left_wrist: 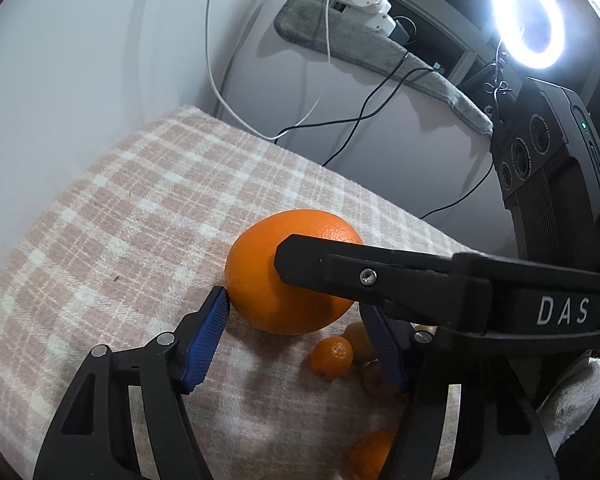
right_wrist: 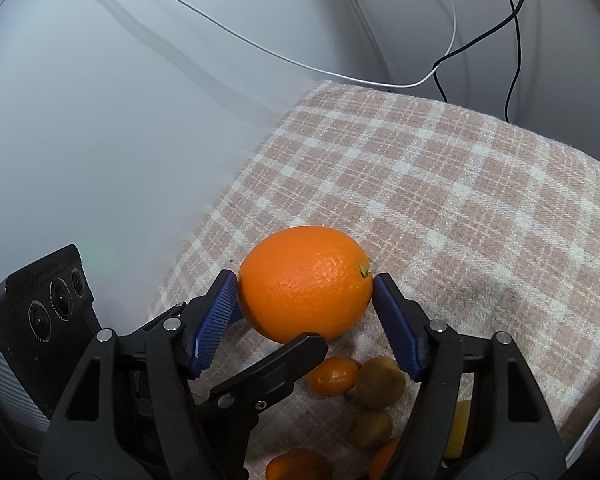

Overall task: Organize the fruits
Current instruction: 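Carry the orange with the right tool beside the first on the plate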

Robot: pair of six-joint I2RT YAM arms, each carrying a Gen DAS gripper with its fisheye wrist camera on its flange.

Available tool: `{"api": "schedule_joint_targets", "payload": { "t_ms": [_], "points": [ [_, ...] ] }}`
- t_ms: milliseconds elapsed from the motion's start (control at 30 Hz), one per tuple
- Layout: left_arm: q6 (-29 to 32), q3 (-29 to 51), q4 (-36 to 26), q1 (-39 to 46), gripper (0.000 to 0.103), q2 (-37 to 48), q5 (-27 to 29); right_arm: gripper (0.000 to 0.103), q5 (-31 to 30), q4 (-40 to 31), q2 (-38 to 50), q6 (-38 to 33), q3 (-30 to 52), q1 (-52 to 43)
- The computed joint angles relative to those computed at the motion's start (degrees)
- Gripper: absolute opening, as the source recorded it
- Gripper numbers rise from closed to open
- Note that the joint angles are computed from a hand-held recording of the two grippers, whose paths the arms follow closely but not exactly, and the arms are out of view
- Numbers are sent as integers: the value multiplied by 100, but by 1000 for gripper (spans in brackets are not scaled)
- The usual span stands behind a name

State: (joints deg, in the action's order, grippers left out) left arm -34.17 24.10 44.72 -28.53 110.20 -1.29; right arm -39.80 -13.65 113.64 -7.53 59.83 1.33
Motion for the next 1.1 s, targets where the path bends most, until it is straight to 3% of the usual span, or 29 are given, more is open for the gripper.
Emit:
{"api": "schedule_joint_targets", "payload": {
  "t_ms": [400, 633, 1100],
  "points": [
    [-156, -374, -398, -753, 67, -1054, -713, 73, -144, 127, -1163, -181, -881, -332],
    [-380, -322, -816, -1497, 67, -1464, -1256, 73, -333, -142, -1829, -508, -1357, -805],
    [-618, 559, -1340, -2816, 67, -1182, -1705, 73, -772, -1199, -2559, -1966, -1787, -2673]
  ]
}}
